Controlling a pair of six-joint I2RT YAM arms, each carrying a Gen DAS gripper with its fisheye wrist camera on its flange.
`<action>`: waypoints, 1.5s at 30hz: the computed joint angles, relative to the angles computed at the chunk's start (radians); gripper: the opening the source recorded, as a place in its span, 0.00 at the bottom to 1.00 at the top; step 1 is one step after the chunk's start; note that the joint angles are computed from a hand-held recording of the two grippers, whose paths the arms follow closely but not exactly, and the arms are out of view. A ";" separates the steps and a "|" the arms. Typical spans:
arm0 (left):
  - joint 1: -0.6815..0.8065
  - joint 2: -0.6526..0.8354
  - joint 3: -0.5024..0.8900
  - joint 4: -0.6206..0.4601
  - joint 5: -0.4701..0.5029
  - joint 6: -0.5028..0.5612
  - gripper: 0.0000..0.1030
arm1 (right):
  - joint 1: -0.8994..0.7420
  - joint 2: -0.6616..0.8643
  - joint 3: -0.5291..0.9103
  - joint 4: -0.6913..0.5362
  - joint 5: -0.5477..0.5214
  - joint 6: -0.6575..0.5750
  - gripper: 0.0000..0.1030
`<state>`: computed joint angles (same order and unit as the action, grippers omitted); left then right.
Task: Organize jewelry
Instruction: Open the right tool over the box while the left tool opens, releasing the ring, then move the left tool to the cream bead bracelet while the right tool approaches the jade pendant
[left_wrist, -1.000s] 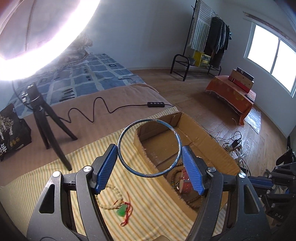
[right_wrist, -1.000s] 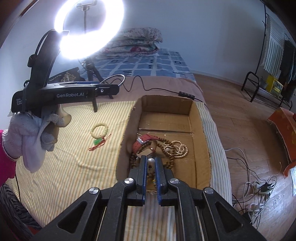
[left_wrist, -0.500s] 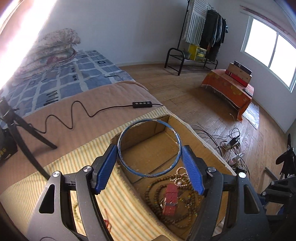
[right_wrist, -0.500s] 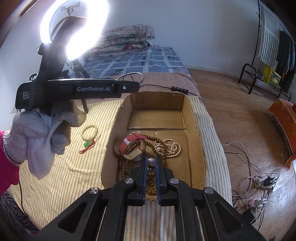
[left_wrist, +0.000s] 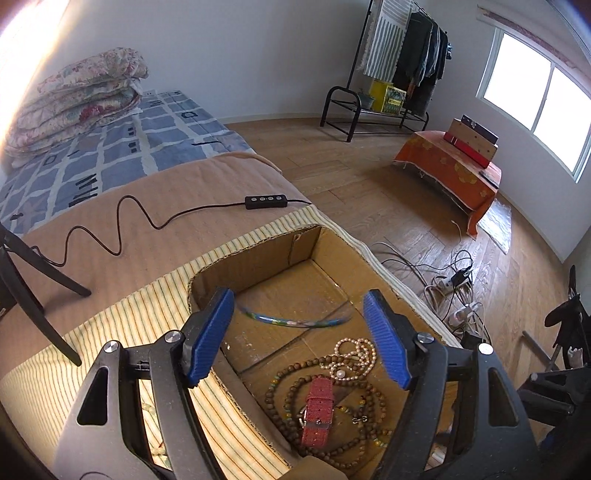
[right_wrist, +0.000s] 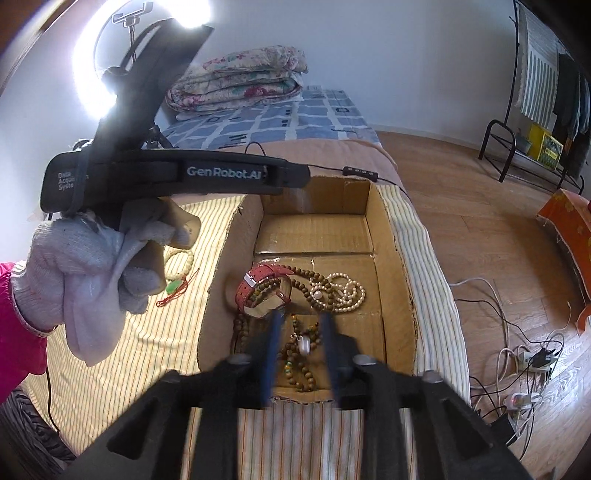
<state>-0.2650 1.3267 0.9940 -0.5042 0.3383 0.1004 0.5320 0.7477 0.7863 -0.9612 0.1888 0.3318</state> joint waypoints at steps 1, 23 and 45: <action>-0.001 0.001 0.002 -0.002 0.000 -0.002 0.76 | 0.011 0.000 0.001 0.000 0.010 0.004 0.35; -0.021 0.007 0.021 -0.051 0.006 -0.046 0.80 | 0.066 -0.029 0.010 -0.012 0.069 0.041 0.78; 0.373 -0.093 0.051 -0.220 0.180 0.260 0.80 | 0.211 -0.008 0.046 -0.026 0.134 0.133 0.78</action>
